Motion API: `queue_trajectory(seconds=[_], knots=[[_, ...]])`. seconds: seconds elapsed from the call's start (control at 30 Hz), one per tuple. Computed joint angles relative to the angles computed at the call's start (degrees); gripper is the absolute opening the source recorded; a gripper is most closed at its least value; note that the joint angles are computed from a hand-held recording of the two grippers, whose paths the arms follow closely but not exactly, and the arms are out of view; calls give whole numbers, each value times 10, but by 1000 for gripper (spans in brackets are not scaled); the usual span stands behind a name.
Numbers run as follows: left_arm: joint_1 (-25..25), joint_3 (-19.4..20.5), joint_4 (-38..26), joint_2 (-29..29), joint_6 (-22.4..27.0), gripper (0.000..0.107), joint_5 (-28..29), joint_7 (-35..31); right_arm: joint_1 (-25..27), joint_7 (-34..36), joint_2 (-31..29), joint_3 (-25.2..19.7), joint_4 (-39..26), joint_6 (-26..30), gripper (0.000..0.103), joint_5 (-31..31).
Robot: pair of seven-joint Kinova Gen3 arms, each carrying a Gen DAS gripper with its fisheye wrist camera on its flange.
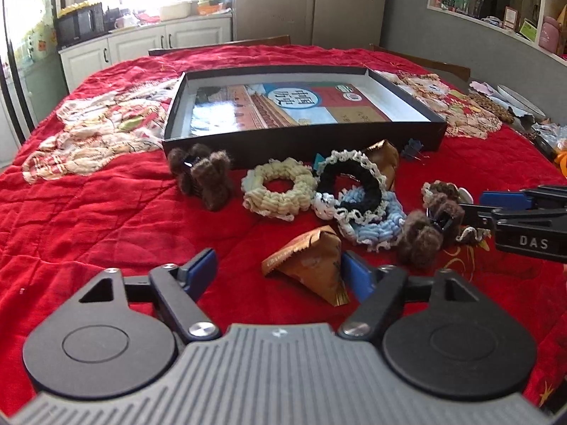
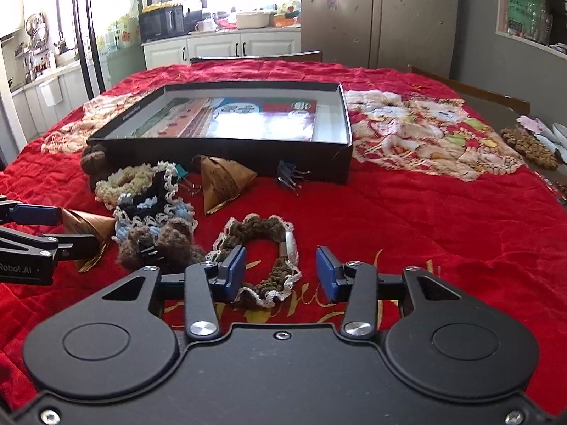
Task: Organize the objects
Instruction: 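Move right tool toward brown crocheted ring while left tool approaches brown paper triangle, then close right tool on brown ring while left tool closes on paper triangle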
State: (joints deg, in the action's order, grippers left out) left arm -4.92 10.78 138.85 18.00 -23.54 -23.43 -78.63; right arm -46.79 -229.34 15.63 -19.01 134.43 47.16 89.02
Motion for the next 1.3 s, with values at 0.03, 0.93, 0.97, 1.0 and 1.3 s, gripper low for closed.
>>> queue_trajectory(seconds=[0.03, 0.93, 0.97, 1.0, 1.3], knots=[[-13, 10, -1, 3, 0, 77, -16, 11, 3, 3, 2, 1, -2, -5, 41, 2], [-38, 11, 2, 13, -43, 51, -80, 40, 4, -6, 17, -1, -1, 25, 12, 24], [-38, 9, 3, 10, -46, 51, -81, 39, 2, -5, 15, -1, -1, 29, 12, 23], [-41, 11, 3, 7, -45, 51, -88, 44, 2, -3, 12, -2, 0, 32, 12, 22], [-36, 3, -17, -17, -44, 51, -115, 68, -2, 38, -15, 0, -13, 60, 12, 23]])
